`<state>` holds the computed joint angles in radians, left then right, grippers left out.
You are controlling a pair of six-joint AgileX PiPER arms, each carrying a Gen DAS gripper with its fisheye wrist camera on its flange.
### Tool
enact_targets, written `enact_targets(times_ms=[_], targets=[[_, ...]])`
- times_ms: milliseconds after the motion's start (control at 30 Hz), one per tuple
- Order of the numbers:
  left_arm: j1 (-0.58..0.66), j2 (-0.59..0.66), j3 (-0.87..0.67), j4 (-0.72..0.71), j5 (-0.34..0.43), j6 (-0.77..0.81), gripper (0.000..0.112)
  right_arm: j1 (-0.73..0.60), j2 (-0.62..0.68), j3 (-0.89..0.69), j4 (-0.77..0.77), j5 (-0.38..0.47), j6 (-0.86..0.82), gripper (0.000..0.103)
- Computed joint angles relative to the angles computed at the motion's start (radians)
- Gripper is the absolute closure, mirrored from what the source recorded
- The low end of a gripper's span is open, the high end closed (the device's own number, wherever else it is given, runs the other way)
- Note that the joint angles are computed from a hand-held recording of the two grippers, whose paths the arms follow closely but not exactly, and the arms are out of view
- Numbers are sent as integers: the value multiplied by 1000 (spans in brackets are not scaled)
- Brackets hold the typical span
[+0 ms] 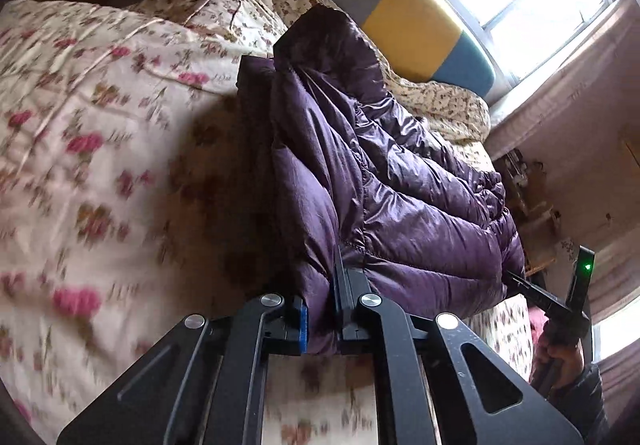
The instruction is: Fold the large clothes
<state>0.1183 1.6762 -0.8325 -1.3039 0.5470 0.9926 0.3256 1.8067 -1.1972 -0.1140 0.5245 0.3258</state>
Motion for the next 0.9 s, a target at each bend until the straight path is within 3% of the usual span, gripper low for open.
enact_targets(times_ms=[133, 333, 500, 633, 700, 733, 767, 800, 833, 900], targets=[[22, -124, 149, 1, 20, 45, 104, 47, -164, 206, -30, -16, 29, 94], [96, -408, 407, 79, 98, 36, 104, 163, -421, 461, -94, 26, 143, 94], [224, -678, 568, 230, 241, -55, 104, 339, -621, 625, -185, 124, 346, 94], [333, -841, 620, 342, 370, -112, 104, 462, -696, 666, -230, 203, 480, 93], [337, -888, 611, 383, 397, -158, 101, 489, -708, 660, -240, 236, 499, 86], [328, -886, 605, 390, 378, -165, 89, 493, -720, 657, -246, 250, 505, 80], [351, -914, 600, 413, 399, -174, 63, 477, -728, 648, -239, 250, 489, 63], [402, -913, 586, 396, 425, -144, 49, 464, -724, 635, -251, 247, 487, 51], [441, -911, 581, 372, 435, -116, 40, 461, -712, 620, -275, 246, 504, 50], [452, -861, 547, 337, 422, -87, 40, 405, -700, 601, -278, 217, 492, 41]])
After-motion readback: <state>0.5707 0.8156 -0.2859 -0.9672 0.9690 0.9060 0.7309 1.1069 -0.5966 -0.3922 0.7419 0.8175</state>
